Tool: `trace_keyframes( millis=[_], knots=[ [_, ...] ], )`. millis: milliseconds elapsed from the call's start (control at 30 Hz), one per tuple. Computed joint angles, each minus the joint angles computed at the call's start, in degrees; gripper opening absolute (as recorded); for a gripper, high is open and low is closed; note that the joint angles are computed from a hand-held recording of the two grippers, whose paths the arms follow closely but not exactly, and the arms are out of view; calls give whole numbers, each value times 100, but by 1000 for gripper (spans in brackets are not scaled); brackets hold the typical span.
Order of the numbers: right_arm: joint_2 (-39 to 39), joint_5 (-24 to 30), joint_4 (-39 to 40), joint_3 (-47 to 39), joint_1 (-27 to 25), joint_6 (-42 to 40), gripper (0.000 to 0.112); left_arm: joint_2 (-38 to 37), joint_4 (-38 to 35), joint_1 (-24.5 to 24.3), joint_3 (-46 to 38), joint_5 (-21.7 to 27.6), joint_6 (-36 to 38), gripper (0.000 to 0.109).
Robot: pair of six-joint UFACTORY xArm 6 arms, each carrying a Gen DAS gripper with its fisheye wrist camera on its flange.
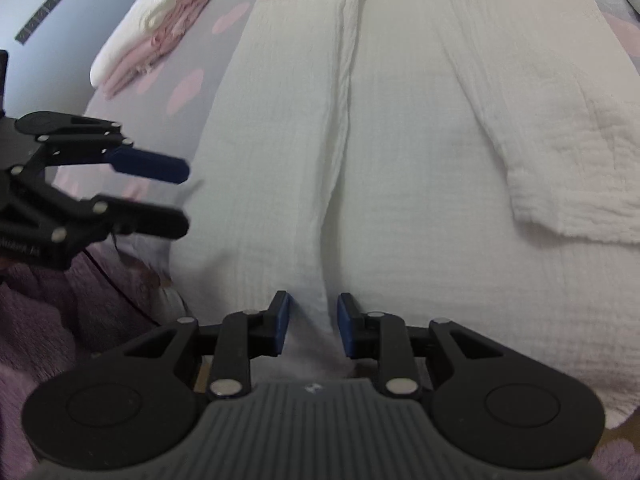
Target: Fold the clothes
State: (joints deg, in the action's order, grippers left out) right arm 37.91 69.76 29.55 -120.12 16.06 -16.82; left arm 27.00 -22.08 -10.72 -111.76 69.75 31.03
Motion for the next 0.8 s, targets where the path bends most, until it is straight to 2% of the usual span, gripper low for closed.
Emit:
trace_keyframes(
  millis=[200, 300, 333, 367, 533, 600, 667, 700, 733, 800],
  knots=[
    [-72, 6, -38, 173, 24, 31, 29, -352, 296, 11, 627, 97, -15, 46],
    [-301, -379, 27, 490, 36, -27, 37, -456, 355, 21, 863, -70, -26, 46],
    [-366, -547, 29, 580, 48, -50, 44, -479, 282, 40, 928, -161, -20, 46],
    [-431, -701, 60, 675, 43, -110, 45, -497, 179, 65, 985, -252, -15, 46],
    [-360, -1278, 377, 698, 55, -304, 45, -147, -712, 322, 658, -165, -541, 47],
    [-211, -1286, 547, 553, 38, -309, 41, 74, -952, 421, 438, -79, -888, 47],
    [-22, -1166, 755, 349, 25, -263, 33, 198, -1072, 489, 310, 17, -1092, 37],
    [45, -1066, 889, 280, 4, -252, 28, 200, -1104, 511, 304, 37, -1117, 28],
    [117, -964, 1021, 202, -18, -237, 16, 202, -1136, 533, 297, 58, -1142, 21],
    [197, -838, 1264, 92, -48, -147, 15, 176, -1185, 578, 296, 119, -1197, 11]
  ],
)
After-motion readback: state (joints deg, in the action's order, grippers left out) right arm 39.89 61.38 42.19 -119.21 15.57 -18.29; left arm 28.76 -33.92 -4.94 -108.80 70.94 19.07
